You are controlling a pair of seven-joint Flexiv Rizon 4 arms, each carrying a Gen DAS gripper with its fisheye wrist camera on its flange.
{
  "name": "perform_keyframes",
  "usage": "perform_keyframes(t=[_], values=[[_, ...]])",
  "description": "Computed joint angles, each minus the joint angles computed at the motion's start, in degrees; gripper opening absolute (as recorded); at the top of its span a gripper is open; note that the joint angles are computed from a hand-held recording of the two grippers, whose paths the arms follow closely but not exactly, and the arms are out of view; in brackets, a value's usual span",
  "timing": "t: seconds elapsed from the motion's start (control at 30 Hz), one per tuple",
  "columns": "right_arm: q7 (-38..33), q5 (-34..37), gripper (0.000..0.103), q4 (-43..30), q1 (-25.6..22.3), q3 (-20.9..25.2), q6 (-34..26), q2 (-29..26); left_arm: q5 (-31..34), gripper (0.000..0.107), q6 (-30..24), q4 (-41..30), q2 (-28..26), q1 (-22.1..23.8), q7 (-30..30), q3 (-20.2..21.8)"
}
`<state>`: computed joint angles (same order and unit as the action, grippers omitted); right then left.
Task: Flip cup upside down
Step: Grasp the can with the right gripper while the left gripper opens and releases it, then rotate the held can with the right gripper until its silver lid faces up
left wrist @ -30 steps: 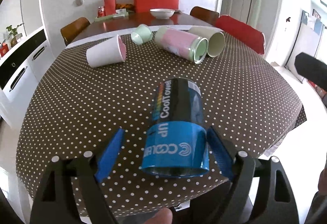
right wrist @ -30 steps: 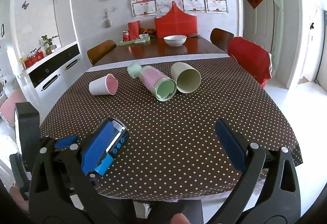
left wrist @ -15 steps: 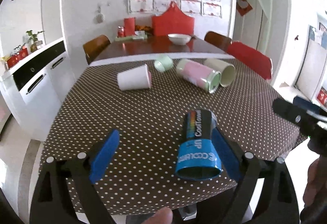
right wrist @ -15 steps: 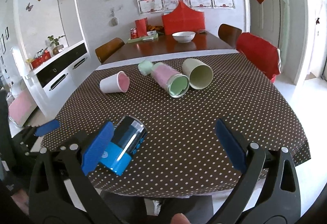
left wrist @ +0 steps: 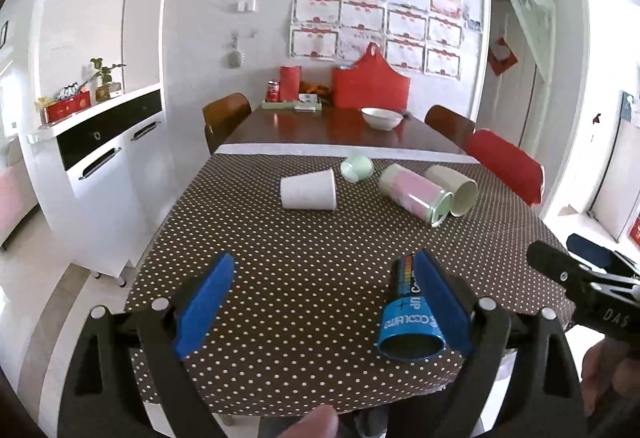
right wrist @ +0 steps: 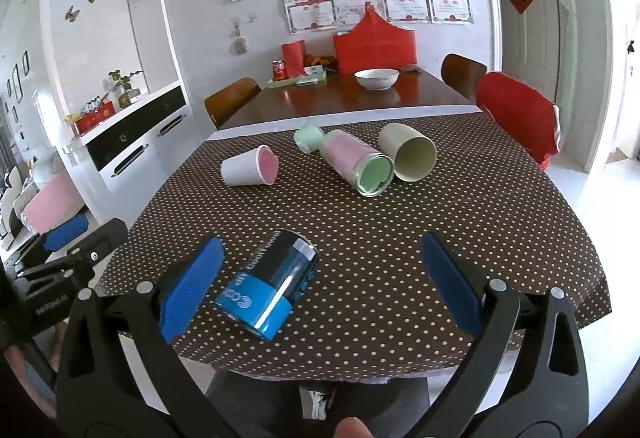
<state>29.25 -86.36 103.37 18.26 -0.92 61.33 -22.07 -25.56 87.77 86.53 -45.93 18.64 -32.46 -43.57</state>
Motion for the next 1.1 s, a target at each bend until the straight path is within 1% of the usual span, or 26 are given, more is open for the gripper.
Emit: perform_keyframes(t=[0.1, 0.17, 0.23, 0.3, 0.4, 0.5, 0.57, 0.67, 0.73, 0.83, 0.9, 0.97, 1.1], values=[[1.08, -0.32, 0.097, -0.79, -1.11, 0.0, 4.38, -0.79, 0.33, 0.09, 1.12, 0.38, 0.22, 0.59, -0.1, -0.14], [0.69, 0.84, 0.097, -1.07, -1.27, -0.09, 5.67, -1.22, 0.54, 0.09, 1.16, 0.05, 0.14, 0.59, -0.78, 0.23], [-0.11, 2.88, 0.097, -1.51, -1.59, -0.17, 7.62, -1.89, 0.53, 0.09, 0.51, -0.26, 0.12, 0.63, -1.38, 0.68], [-1.8, 5.33, 0.097, -1.75, -1.21, -0.42, 8.02, -2.32, 0.43, 0.09, 0.58, -0.41, 0.07, 0.44, -1.79, 1.3], [-4.74, 9.65, 0.097, -1.98, -0.33, -0.85, 8.49, -3.04, 0.49, 0.09, 0.25, -0.59, -0.01, 0.29, -1.98, 1.89], [-6.86, 15.15, 0.097, -2.64, -0.31, -1.2, 11.86, -4.7, 0.29, 0.09, -0.21, -0.91, -0.21, 0.08, -1.97, 2.4], [-9.63, 19.92, 0.097, -3.32, 0.04, -1.02, 12.2, -5.85, 0.04, 0.09, -0.54, -1.09, -0.36, -0.06, -1.85, 2.73], [-15.8, 28.78, 0.097, -5.68, -0.31, 0.78, 12.39, -8.57, -0.48, 0.09, -1.19, -1.64, -0.67, -0.59, -1.68, 3.6], [-20.98, 35.19, 0.097, -8.52, -0.71, 2.95, 10.44, -10.82, -1.03, 0.09, -1.97, -2.17, -0.87, -1.07, -1.69, 4.5], [-26.16, 42.18, 0.097, -12.8, -0.63, 4.5, 7.83, -13.77, -1.95, 0.09, -3.28, -3.09, -1.14, -2.23, -1.48, 6.31], [-28.69, 46.13, 0.097, -15.21, -0.61, 5.11, 6.38, -15.3, -2.71, 0.09, -3.9, -3.74, -1.35, -2.92, -1.18, 7.37], [-31.93, 51.47, 0.097, -18.74, -1.39, 6.94, 3.42, -17.34, -3.6, 0.09, -4.61, -4.33, -1.5, -3.37, -0.83, 8.18], [-35.44, 58.09, 0.097, -21.92, -1.53, 7.56, 0.39, -18.78, -5.48, 0.09, -6.04, -5.6, -1.94, -4.44, -0.37, 9.96]])
